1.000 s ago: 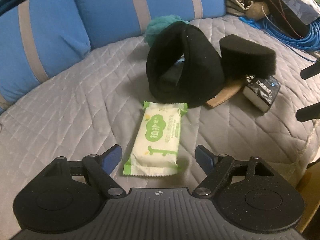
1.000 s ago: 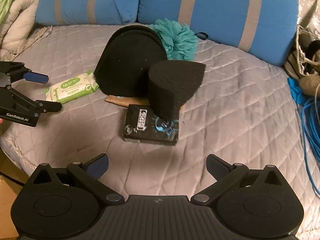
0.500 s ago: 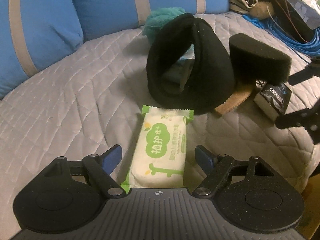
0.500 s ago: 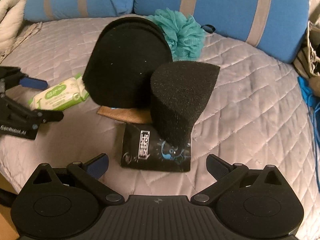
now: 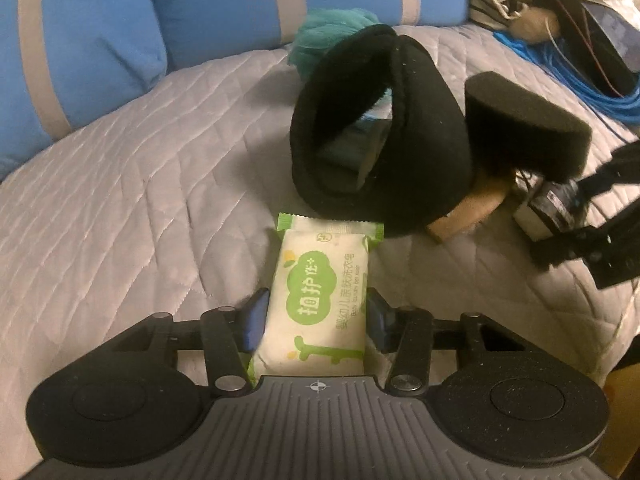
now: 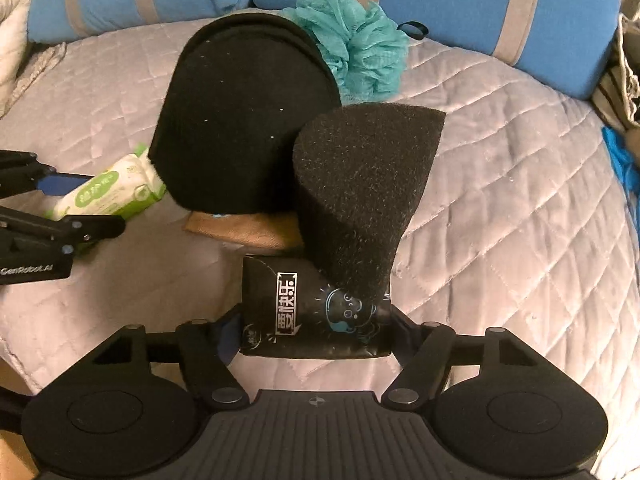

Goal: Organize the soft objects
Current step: 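Grasp the green soap bar with the left gripper while the right gripper grasps the black box, then carry the soap bar and black box to the cardboard box and release both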

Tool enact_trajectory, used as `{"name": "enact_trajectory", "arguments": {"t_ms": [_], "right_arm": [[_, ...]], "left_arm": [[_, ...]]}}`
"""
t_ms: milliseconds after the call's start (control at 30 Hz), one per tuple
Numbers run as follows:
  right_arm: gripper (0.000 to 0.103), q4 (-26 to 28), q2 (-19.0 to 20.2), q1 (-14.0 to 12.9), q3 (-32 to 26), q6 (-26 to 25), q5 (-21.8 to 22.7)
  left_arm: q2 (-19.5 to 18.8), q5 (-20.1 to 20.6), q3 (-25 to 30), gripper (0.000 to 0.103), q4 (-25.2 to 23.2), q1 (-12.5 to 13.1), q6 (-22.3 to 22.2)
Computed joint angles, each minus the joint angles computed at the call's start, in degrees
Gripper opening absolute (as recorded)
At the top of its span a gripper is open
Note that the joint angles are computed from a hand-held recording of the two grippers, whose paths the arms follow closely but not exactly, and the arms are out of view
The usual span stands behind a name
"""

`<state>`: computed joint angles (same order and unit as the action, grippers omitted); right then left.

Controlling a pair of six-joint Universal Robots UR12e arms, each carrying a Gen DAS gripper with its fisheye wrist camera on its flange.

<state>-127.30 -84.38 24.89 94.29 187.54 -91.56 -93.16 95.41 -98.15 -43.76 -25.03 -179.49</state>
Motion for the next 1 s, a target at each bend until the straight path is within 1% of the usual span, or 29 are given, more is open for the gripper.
{"name": "enact_trajectory", "arguments": {"t_ms": [133, 233, 400, 500, 600, 667, 867, 1000], "right_arm": [[0.073, 0.24, -0.66, -0.32, 0.30, 0.20, 1.64], [0.073, 0.22, -1.46, -0.66, 0.70, 0.29, 2.62], [0.073, 0.44, -3.14, -1.59, 1.66, 1.11, 5.40], [0.073, 0.47, -4.23, -1.73, 2.48, 1.05, 5.98], [0.072, 0.33, -5.24, -2.00, 3.47, 1.44, 6.82], [0.073, -0.09, -6.15, -1.99, 4.23, 1.64, 6.61], [0.073, -2.28, -9.26, -2.52, 6.83, 3.30, 7.97], [0.073, -3.85, -11.42, -2.52, 8.59, 4.22, 7.96]], "left_arm": [[0.08, 1.75, 0.30, 0.048, -0.84, -0.79, -0.61], [0.51, 1.26, 0.29, 0.048, -1.01, -1.09, -1.45], [1.46, 2.08, 0.20, 0.048, -1.22, -2.25, -3.37], [2.07, 2.97, 0.25, 0.048, -1.29, -3.12, -4.74], [2.81, 3.61, 0.29, 0.048, -1.30, -3.89, -6.98], [3.19, 4.01, 0.48, 0.048, -1.76, -4.39, -8.63], [4.62, 5.68, -0.20, 0.048, -2.54, -5.99, -11.61], [5.90, 6.41, -1.10, 0.048, -2.32, -6.65, -13.64]]}}
